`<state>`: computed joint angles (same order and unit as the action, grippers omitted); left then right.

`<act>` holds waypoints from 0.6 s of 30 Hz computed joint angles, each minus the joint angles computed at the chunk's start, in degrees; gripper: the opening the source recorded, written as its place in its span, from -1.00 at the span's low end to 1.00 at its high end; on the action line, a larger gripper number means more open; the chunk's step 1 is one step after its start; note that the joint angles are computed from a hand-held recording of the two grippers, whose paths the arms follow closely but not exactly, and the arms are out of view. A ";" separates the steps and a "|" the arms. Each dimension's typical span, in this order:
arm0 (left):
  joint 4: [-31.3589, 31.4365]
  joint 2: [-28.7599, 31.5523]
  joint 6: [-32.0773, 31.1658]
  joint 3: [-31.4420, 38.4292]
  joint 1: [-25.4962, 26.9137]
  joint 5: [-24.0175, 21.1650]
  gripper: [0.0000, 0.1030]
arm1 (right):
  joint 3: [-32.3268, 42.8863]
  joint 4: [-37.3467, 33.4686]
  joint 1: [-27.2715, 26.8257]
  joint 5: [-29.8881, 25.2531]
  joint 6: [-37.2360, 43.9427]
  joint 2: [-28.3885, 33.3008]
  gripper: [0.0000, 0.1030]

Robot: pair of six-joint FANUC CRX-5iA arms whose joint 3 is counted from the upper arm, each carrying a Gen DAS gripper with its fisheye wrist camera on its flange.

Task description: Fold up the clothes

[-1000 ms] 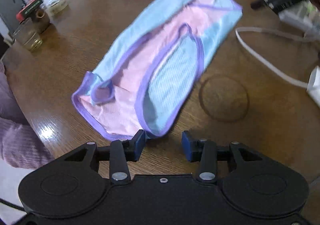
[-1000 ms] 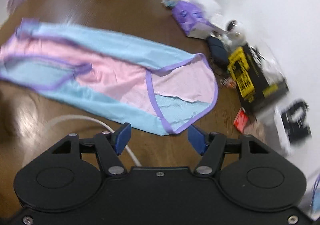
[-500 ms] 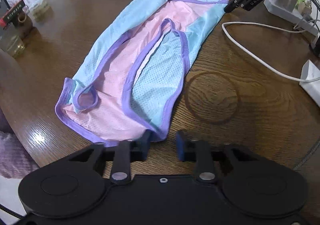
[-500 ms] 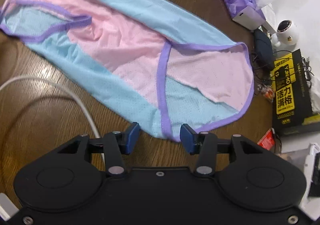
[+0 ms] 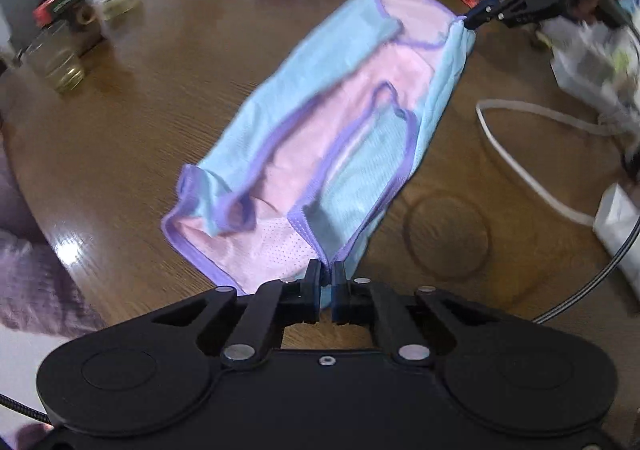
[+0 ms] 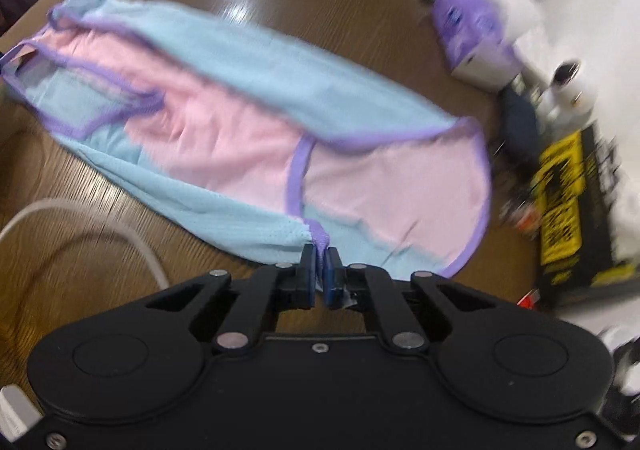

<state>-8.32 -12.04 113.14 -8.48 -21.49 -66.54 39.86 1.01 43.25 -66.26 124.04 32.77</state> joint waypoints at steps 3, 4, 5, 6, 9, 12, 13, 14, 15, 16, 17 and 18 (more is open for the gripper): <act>2.02 -0.80 0.76 -0.84 3.29 0.89 -0.91 | 3.83 0.53 0.64 1.53 0.74 2.50 -0.88; 1.90 -1.05 1.11 -0.91 4.16 0.87 -0.91 | 5.83 0.48 0.81 1.11 1.16 3.86 -0.88; 1.75 -1.11 1.37 -0.87 4.86 0.79 -0.91 | 7.93 0.42 0.97 0.59 1.59 5.27 -0.88; 1.95 -1.10 1.53 -0.90 6.00 0.72 -0.91 | 10.50 0.73 1.32 -0.13 1.73 7.17 -0.88; 2.36 -0.62 2.65 -0.81 9.12 0.65 -0.90 | 16.56 3.09 2.20 -1.41 -0.79 12.43 -0.87; 2.32 0.55 3.34 0.26 11.11 0.10 -0.77 | 17.76 7.86 3.28 0.28 -5.57 15.28 -0.62; 2.58 0.70 2.99 0.42 11.60 0.02 -0.63 | 16.09 9.98 3.62 2.43 -7.92 15.09 -0.25; 3.03 0.65 2.24 0.39 11.99 0.04 -0.50 | 15.14 10.60 3.67 3.32 -8.92 14.72 -0.09; 3.11 0.54 1.89 0.40 12.13 0.02 -0.25 | 14.23 10.49 3.52 4.01 -9.38 14.04 0.26; 2.92 0.37 1.81 0.42 12.12 -0.03 -0.12 | 12.20 10.13 3.20 5.38 -9.29 12.51 0.41; 2.90 0.15 1.47 0.43 12.08 -0.15 -0.09 | 9.67 9.80 2.83 7.26 -9.18 10.68 0.41; 3.02 -0.09 0.91 0.43 12.02 -0.33 -0.07 | 8.21 9.32 2.41 8.19 -9.16 9.45 0.41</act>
